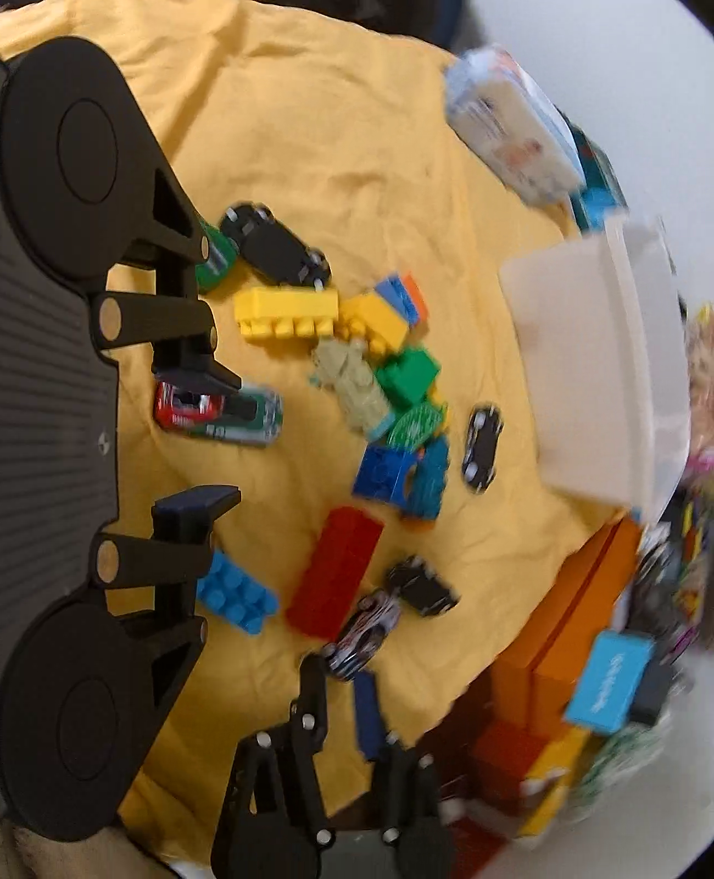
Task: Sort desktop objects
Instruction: 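Grasp a green-red race car with the left tool while the right tool grasps a white-red race car, then carry both race cars up over the white bin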
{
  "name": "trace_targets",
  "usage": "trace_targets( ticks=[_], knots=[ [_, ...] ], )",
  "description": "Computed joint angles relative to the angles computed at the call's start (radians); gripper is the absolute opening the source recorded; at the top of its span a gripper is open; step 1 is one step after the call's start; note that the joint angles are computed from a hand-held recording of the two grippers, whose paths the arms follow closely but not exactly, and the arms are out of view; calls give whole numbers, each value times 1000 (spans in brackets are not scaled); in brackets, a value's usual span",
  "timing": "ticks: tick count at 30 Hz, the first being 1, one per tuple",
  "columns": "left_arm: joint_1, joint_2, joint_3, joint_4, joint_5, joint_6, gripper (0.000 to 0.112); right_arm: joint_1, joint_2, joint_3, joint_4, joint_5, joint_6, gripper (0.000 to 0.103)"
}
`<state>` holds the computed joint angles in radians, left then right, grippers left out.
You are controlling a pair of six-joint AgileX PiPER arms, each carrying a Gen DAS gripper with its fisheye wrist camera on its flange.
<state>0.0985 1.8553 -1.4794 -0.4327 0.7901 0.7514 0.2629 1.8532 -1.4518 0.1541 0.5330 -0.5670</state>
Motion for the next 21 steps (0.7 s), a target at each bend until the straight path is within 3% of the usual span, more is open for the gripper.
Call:
trace_targets(
  ticks=[3,7,13,16,18,21],
  knots=[
    [28,23,-21,-18,-2,-38,48,-46,14,-34,93,31,45,35],
    [31,67,-53,-18,31,-58,48,-74,51,-77,155,86,80,47],
    [24,97,-56,-40,48,-4,48,-67,73,-78,162,71,98,50],
    [32,103,-60,-63,54,32,48,-60,95,-96,148,58,102,47],
    [36,96,-57,-70,52,44,33,-65,103,-121,142,91,110,33],
    [49,94,-66,-75,66,57,33,-74,97,-132,138,122,116,32]
  ],
)
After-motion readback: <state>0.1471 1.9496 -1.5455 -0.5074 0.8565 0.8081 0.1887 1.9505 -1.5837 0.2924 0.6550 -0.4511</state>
